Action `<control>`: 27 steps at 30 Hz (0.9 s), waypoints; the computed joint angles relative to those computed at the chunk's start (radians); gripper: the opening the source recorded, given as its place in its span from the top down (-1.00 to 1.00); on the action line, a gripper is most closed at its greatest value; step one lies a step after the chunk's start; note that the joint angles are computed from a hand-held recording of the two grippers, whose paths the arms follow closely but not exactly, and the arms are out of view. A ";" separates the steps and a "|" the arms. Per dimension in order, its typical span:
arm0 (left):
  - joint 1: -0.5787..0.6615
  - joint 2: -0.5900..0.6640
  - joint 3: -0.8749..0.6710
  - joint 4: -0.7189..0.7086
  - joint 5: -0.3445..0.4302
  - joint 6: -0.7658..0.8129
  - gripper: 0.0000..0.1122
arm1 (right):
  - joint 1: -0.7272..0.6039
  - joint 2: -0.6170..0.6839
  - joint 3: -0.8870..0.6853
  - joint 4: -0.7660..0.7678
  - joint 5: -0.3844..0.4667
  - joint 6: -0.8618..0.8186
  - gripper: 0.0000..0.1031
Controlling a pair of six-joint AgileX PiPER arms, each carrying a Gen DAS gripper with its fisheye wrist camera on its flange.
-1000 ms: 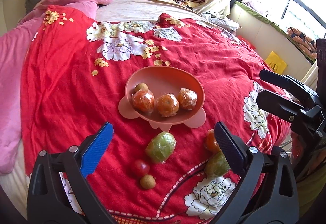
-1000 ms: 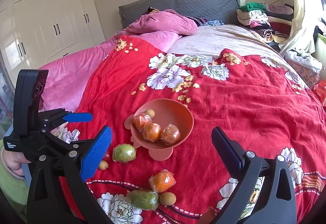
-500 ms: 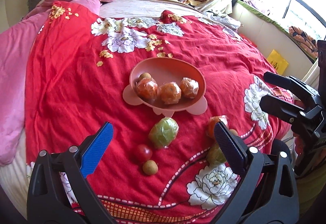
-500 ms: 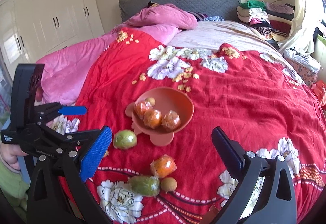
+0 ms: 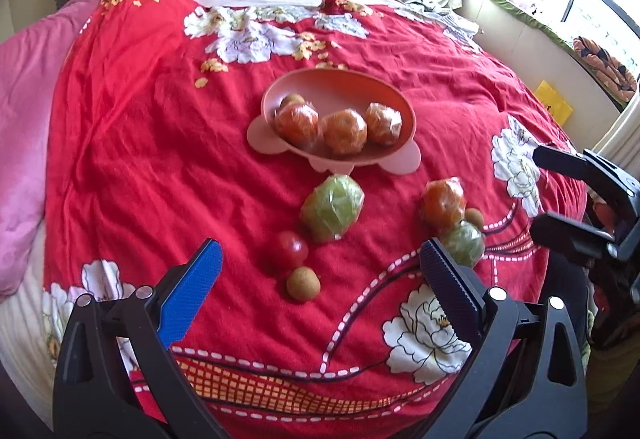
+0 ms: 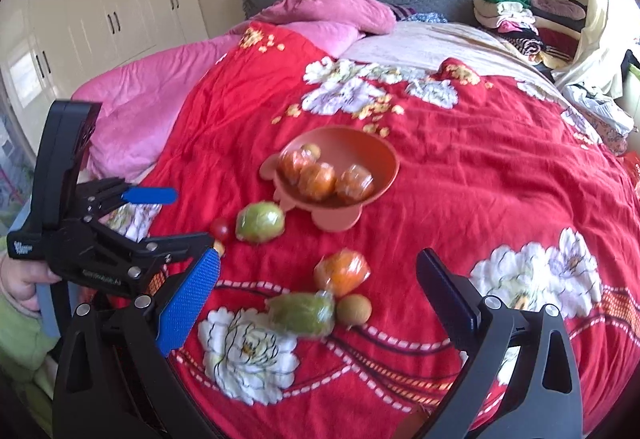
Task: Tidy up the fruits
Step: 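Move both open grippers from the plate toward the loose fruits on the bedspread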
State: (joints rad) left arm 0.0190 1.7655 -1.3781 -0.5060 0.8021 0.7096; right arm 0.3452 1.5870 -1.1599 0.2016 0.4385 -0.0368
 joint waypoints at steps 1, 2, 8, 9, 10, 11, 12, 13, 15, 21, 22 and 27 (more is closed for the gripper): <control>-0.001 -0.003 0.007 0.002 -0.004 0.001 -0.66 | 0.004 -0.001 0.011 -0.003 -0.003 0.006 -0.90; -0.002 -0.007 0.016 0.006 -0.010 0.005 -0.66 | 0.008 -0.002 0.019 -0.001 -0.004 0.008 -0.90; 0.002 -0.007 0.046 0.017 -0.026 0.017 -0.66 | 0.014 0.004 0.049 0.022 -0.011 0.001 -0.90; 0.002 -0.004 0.050 0.018 -0.029 0.017 -0.66 | 0.014 0.005 0.055 0.033 -0.015 -0.008 -0.90; 0.002 -0.002 0.051 0.020 -0.030 0.016 -0.66 | 0.014 0.004 0.059 0.039 -0.015 -0.012 -0.90; 0.002 0.001 0.054 0.018 -0.028 0.019 -0.66 | 0.016 0.006 0.061 0.030 -0.013 -0.001 -0.90; 0.002 0.003 0.060 0.015 -0.029 0.025 -0.66 | 0.017 0.006 0.063 0.028 -0.014 0.004 -0.90; 0.002 0.003 0.064 0.014 -0.030 0.027 -0.66 | 0.017 0.006 0.067 0.034 -0.016 0.002 -0.90; 0.000 0.002 0.073 0.011 -0.032 0.036 -0.66 | 0.021 0.007 0.073 0.032 -0.018 0.007 -0.90; -0.005 0.005 0.091 -0.002 -0.040 0.061 -0.55 | 0.019 0.007 0.095 0.063 -0.025 -0.012 -0.90; -0.007 0.007 0.093 0.000 -0.042 0.064 -0.50 | 0.019 0.006 0.100 0.070 -0.026 -0.015 -0.90; -0.005 0.021 0.086 -0.008 -0.031 0.074 -0.24 | 0.013 0.002 0.125 0.106 -0.034 -0.044 -0.90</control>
State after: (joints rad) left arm 0.0138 1.7863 -1.2918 -0.5144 0.7715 0.7833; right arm 0.3583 1.5886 -1.0350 0.3080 0.4046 -0.0810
